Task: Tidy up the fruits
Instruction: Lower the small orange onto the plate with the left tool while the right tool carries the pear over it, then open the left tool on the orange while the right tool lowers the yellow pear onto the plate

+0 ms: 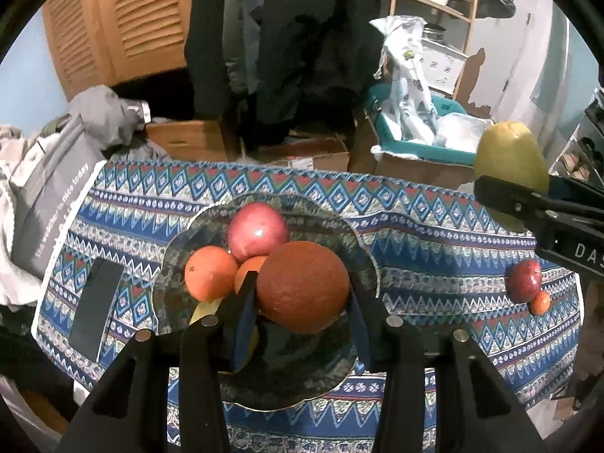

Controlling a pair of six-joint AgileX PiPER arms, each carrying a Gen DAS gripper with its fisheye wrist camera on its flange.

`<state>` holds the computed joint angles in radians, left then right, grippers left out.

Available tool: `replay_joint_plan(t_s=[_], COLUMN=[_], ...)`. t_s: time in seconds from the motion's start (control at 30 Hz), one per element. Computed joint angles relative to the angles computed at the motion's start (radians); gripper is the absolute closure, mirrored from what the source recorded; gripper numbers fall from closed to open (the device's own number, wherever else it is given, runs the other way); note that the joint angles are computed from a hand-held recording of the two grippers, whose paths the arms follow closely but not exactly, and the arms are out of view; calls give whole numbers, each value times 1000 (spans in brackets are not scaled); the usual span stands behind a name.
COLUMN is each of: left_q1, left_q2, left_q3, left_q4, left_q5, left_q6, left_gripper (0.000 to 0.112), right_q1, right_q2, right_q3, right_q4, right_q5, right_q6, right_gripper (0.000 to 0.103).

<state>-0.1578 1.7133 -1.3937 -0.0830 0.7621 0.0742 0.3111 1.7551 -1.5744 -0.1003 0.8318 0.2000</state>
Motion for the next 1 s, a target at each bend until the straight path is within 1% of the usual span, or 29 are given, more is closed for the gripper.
replay_joint_plan(t_s=[0.13, 0.23, 0.3, 0.47, 0.63, 0.83, 1.0], left_q1=[35, 52, 57, 59, 53, 70, 67], left_q2=[32, 45, 53, 76, 90, 119, 136], left_q3=[4, 22, 37, 47, 54, 38, 24], left_q4=[-46, -59, -58, -44, -1, -13, 6], left_q5=[22, 19, 12, 14, 0, 17, 32], left_q6=[43, 61, 67, 80, 50, 52, 36], left_gripper=[67, 67, 67, 67, 67, 67, 66], right_q1=[20, 33, 41, 70, 89, 99, 99], right_q2=[57, 99, 127, 187, 238, 286, 310], right_q3=[-43, -76, -99, -147, -184, -218, -235], right_q4=[35, 58, 79, 77, 74, 80, 99], right_q5=[6, 15, 18, 37, 55, 76, 84], right_q6=[-15, -23, -39, -46, -43, -56, -69], right_gripper=[35, 36, 35, 36, 36, 35, 35])
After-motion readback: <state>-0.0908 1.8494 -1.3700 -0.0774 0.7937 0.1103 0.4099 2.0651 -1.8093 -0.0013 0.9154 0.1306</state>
